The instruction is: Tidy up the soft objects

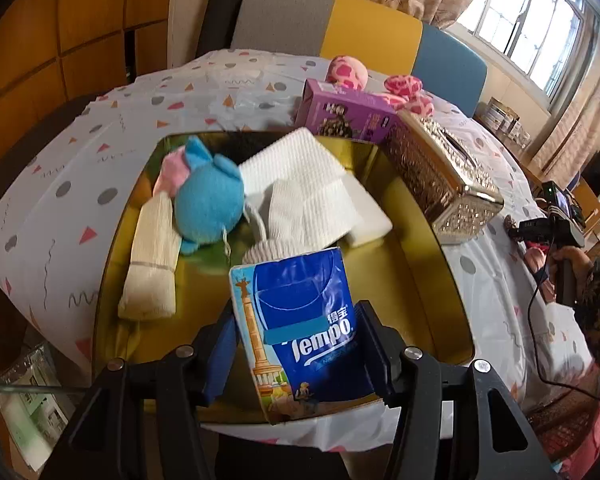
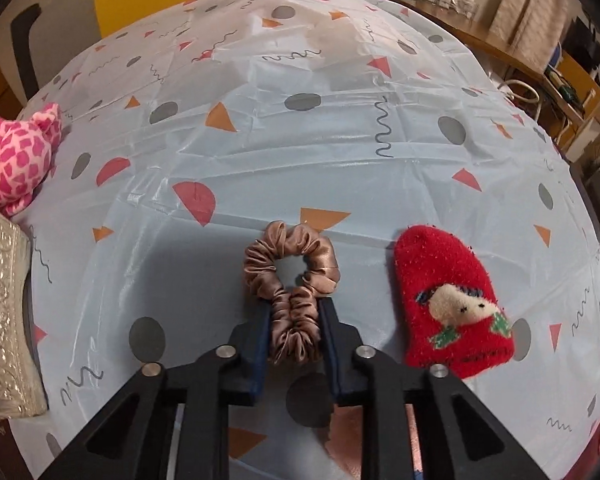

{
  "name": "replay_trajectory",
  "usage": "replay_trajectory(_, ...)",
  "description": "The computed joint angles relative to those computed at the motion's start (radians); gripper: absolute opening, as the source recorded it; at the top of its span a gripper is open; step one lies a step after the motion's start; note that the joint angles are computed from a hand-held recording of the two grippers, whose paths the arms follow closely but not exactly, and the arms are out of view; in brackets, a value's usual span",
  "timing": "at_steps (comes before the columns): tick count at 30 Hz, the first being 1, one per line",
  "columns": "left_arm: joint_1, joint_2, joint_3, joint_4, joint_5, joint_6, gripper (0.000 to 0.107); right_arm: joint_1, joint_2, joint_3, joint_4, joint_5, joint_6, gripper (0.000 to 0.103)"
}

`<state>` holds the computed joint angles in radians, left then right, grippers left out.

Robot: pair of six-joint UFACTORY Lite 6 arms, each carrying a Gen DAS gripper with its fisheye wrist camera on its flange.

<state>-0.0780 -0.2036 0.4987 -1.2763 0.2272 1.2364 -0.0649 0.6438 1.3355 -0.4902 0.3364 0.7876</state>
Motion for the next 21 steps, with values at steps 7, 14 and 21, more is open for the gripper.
replay_trajectory(7, -0.001, -0.003, -0.046, -0.175, 0.026, 0.196, 0.057, 0.031, 0.027, 0.054, -0.048, 0.077, 0.043, 0.017)
replay_trajectory(14, 0.094, 0.074, -0.020, -0.235, 0.041, 0.209, 0.058, 0.047, 0.073, 0.231, -0.007, 0.184, 0.059, 0.017)
replay_trajectory(21, 0.181, 0.124, -0.021, -0.396, 0.036, 0.391, 0.061, 0.129, 0.175, 0.562, 0.086, 0.313, -0.027, 0.017)
